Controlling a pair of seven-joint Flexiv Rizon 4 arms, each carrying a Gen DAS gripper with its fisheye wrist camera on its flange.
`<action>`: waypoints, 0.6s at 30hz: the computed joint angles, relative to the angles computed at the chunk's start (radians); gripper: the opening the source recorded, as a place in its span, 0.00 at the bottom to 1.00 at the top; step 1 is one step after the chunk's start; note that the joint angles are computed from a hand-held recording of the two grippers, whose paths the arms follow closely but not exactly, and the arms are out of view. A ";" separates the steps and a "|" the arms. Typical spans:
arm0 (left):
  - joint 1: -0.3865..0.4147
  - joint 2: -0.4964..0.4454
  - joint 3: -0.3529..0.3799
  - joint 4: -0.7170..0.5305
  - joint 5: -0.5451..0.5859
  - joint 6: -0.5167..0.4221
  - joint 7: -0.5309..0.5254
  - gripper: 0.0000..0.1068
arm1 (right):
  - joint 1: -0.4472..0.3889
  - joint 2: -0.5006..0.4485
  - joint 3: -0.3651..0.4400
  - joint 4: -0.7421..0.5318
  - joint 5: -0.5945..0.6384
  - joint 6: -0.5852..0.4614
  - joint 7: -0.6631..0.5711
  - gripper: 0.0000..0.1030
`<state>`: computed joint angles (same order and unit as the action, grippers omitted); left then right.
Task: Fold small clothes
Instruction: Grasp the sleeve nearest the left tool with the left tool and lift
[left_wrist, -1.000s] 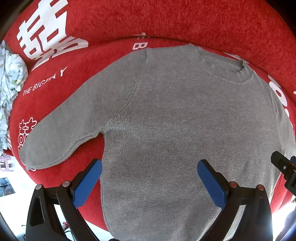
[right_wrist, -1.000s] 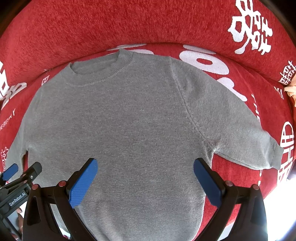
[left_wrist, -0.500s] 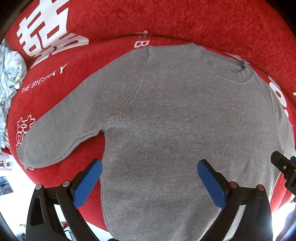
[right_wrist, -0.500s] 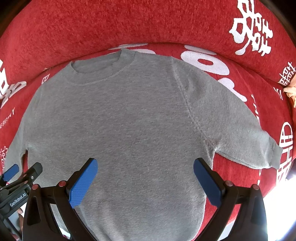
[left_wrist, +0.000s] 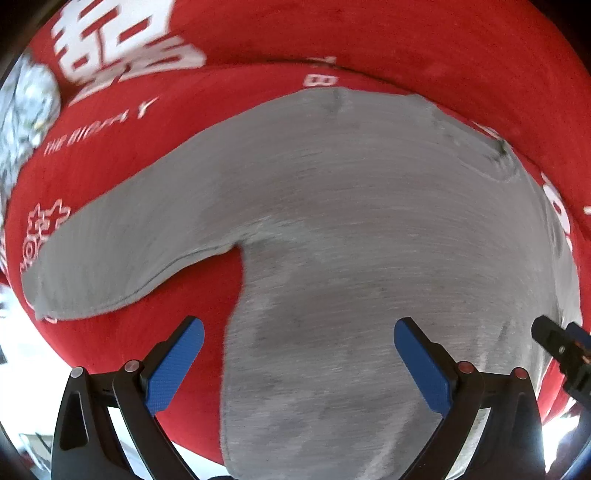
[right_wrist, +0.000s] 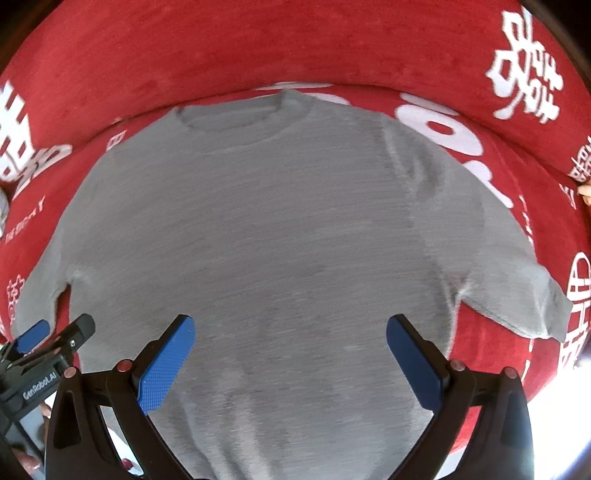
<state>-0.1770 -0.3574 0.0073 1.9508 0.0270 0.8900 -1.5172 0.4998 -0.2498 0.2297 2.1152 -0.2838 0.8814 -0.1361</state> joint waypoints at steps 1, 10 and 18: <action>0.011 0.002 0.002 0.008 -0.010 0.005 0.006 0.96 | 0.006 -0.014 0.004 -0.015 0.000 0.002 -0.009 1.00; 0.217 0.021 0.005 0.168 -0.299 0.165 0.146 0.96 | 0.061 -0.119 0.020 -0.140 0.017 0.010 -0.096 1.00; 0.412 -0.048 -0.111 0.251 -0.833 0.148 0.380 0.96 | 0.103 -0.191 0.024 -0.241 0.042 -0.016 -0.172 1.00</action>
